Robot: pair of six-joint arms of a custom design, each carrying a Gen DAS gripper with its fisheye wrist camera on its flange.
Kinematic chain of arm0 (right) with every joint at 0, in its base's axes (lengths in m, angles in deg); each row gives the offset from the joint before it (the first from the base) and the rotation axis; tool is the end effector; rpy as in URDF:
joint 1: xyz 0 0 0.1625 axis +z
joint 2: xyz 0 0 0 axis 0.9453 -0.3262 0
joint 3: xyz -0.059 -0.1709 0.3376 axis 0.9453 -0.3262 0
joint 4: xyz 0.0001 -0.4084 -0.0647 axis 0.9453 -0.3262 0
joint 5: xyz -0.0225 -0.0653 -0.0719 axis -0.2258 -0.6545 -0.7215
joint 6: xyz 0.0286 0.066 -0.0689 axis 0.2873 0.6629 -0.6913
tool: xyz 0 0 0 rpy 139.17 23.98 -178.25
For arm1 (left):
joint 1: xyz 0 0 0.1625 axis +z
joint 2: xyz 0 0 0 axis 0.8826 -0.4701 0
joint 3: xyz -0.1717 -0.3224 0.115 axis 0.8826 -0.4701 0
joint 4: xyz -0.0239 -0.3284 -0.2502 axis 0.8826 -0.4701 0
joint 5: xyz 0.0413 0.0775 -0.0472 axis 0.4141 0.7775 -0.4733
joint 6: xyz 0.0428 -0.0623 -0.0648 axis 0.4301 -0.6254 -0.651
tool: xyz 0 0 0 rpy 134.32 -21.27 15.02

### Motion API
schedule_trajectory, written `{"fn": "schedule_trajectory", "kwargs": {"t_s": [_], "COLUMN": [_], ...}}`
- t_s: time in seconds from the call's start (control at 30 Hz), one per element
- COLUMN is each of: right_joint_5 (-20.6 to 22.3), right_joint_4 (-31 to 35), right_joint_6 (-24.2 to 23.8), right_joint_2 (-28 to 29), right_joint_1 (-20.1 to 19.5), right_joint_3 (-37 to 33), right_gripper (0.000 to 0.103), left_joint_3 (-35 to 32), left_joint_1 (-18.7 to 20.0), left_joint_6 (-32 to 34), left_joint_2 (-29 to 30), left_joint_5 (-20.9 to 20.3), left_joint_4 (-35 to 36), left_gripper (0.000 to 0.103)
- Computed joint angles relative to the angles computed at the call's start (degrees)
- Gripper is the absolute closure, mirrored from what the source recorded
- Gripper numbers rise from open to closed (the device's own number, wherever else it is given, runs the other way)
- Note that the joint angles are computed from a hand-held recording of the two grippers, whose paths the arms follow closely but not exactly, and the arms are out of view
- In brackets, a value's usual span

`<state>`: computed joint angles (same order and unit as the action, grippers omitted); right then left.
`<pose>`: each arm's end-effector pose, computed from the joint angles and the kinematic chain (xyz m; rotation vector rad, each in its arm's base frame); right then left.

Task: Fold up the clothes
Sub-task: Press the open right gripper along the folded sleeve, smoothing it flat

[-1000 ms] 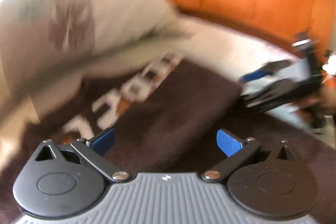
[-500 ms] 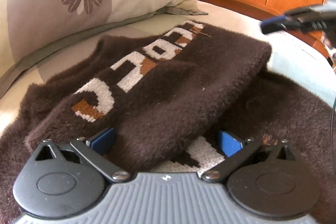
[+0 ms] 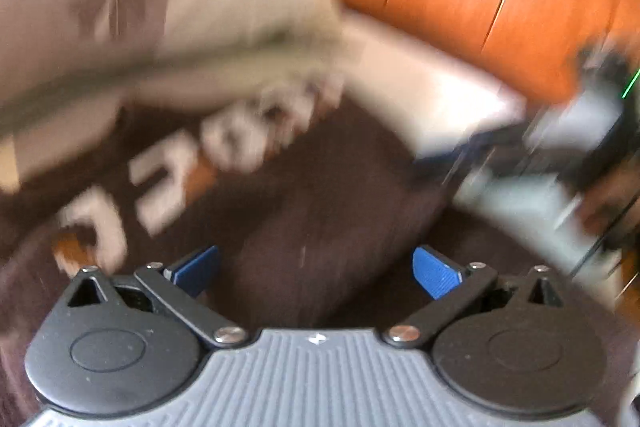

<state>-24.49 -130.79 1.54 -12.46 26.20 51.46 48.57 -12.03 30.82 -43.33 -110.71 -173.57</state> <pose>0.1586 -0.4830 0.2444 0.5962 -2.4127 0.9309 -0.2398 -0.5622 0.1635 1.0182 2.5191 -0.5602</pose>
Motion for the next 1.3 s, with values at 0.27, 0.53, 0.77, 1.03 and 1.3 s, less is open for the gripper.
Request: {"fn": "schedule_trajectory", "kwargs": {"t_s": [0.27, 0.53, 0.77, 1.03, 1.3], "right_joint_5": [-2.16, -4.33, -6.37, -2.72, -5.63], "right_joint_4": [-3.95, 5.76, 4.64, 9.19, -2.97], "right_joint_6": [-5.91, -0.17, -1.90, 3.47, -0.55], "right_joint_2": [8.90, 7.13, 15.17, 13.16, 11.44], "right_joint_1": [-1.33, 0.90, 0.44, -0.23, 2.30], "right_joint_3": [-6.07, -10.25, -18.43, -19.68, -11.58], "right_gripper": [0.073, 0.073, 0.071, 0.070, 0.061], "left_joint_3": [2.06, 3.81, 5.50, 8.59, 14.26], "left_joint_1": [-0.08, 1.87, 2.39, 0.51, -4.63], "left_joint_6": [2.25, -3.06, -0.91, 4.44, -5.15], "left_joint_2": [-2.52, -4.04, -5.04, -7.96, -18.41], "left_joint_5": [-0.67, 3.31, 2.44, 5.41, 8.87], "left_joint_4": [-0.70, -6.57, -7.80, -5.86, 1.35], "left_gripper": [0.001, 0.001, 0.001, 0.001, 0.001]}}
